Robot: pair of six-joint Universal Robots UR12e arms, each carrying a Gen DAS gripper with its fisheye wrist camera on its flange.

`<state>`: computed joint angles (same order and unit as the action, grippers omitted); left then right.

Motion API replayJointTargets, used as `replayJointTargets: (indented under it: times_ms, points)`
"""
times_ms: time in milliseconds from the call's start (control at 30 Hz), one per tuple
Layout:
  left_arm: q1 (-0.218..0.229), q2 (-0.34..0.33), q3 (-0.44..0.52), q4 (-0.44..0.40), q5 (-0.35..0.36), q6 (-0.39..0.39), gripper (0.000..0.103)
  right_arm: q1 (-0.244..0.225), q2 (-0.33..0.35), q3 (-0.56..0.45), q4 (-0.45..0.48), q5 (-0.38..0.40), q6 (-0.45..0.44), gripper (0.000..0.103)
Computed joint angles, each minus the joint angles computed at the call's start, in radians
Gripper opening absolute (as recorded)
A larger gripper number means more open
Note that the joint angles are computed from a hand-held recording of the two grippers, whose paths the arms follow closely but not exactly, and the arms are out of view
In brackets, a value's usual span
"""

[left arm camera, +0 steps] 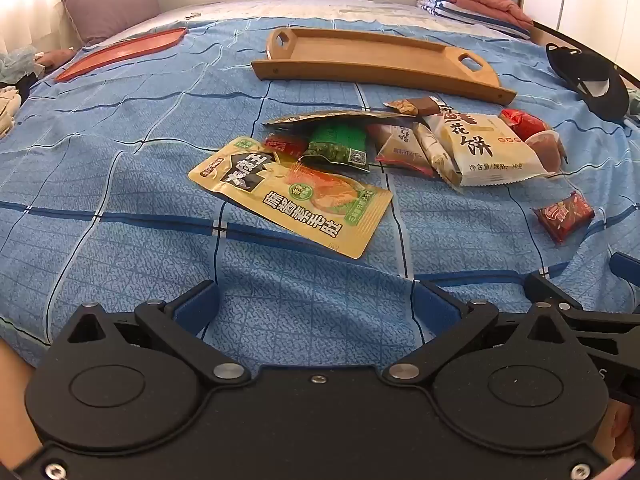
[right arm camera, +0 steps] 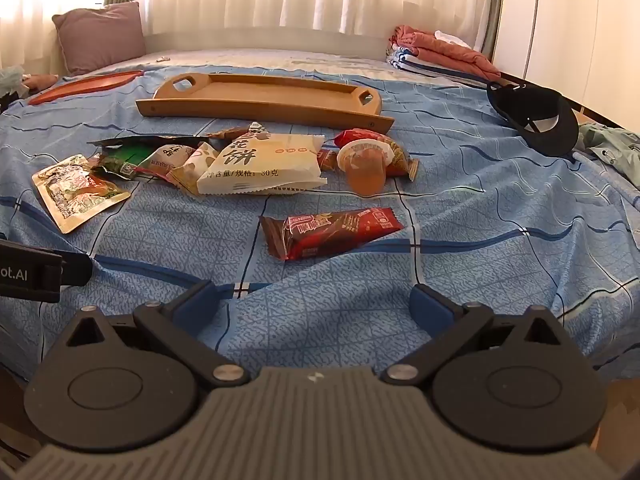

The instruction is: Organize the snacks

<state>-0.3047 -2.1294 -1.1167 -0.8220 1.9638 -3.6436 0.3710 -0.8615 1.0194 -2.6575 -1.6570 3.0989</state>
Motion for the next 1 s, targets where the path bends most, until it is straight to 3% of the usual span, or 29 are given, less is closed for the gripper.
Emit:
replayJointTargets:
  times_ms: [1000]
  points:
    - [-0.002, -0.002, 0.004, -0.009, 0.011, 0.007, 0.103, 0.001, 0.001, -0.001, 0.0, -0.003, -0.001, 0.103]
